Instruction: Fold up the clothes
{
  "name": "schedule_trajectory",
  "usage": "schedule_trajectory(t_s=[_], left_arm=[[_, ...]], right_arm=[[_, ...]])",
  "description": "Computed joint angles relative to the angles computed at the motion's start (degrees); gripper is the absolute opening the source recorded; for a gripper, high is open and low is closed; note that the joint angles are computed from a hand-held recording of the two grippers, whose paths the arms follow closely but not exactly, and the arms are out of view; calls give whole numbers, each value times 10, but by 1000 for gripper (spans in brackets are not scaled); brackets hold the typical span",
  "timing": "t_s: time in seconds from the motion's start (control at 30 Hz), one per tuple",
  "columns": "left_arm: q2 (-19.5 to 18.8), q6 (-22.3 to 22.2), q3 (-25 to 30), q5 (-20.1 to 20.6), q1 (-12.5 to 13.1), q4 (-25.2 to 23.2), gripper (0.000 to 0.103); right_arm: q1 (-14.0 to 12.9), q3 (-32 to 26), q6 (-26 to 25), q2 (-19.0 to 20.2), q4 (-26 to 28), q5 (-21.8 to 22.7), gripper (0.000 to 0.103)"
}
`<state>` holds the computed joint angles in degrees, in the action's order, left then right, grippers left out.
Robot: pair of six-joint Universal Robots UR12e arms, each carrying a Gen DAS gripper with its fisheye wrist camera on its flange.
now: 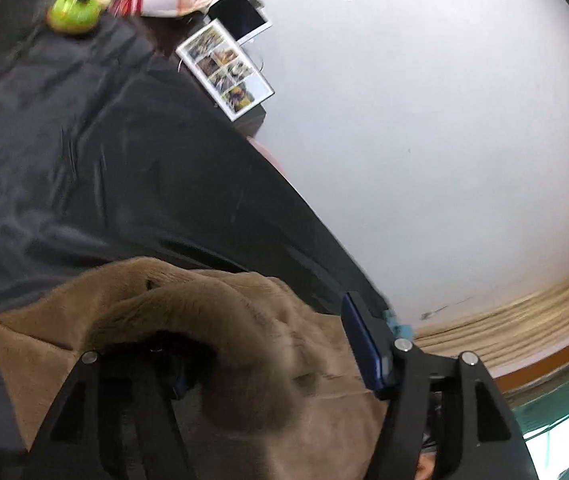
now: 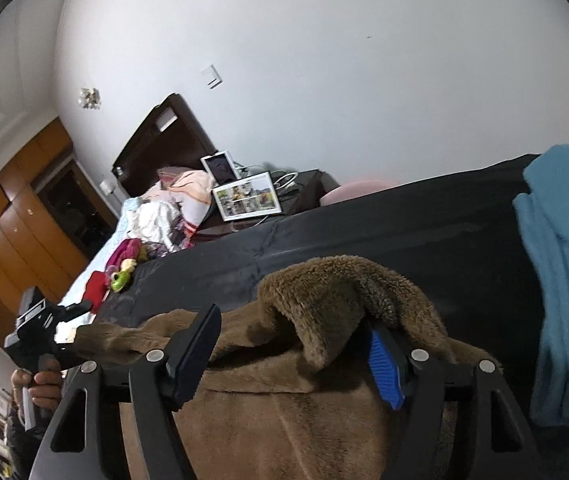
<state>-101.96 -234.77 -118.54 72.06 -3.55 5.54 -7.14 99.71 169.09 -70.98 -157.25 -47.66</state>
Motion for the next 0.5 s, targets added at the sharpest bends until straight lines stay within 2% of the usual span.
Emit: schedule_trajectory(t_s=[0.2,0.3,0.4,0.5], left_arm=[[0,1,-3,-22,1,46,72],[13,63,4,17,-13,3,72],[24,139,13,70,-33,-45,73],[22,118,8,47,-25,-33,76]], right_arm=[[14,24,-20,-15,-79,-87,71],[14,25,-31,-19,-66,-84,71],[16,31,-73,-27,-46,-102,71],[22,28,-123,-31,3,-122,72]])
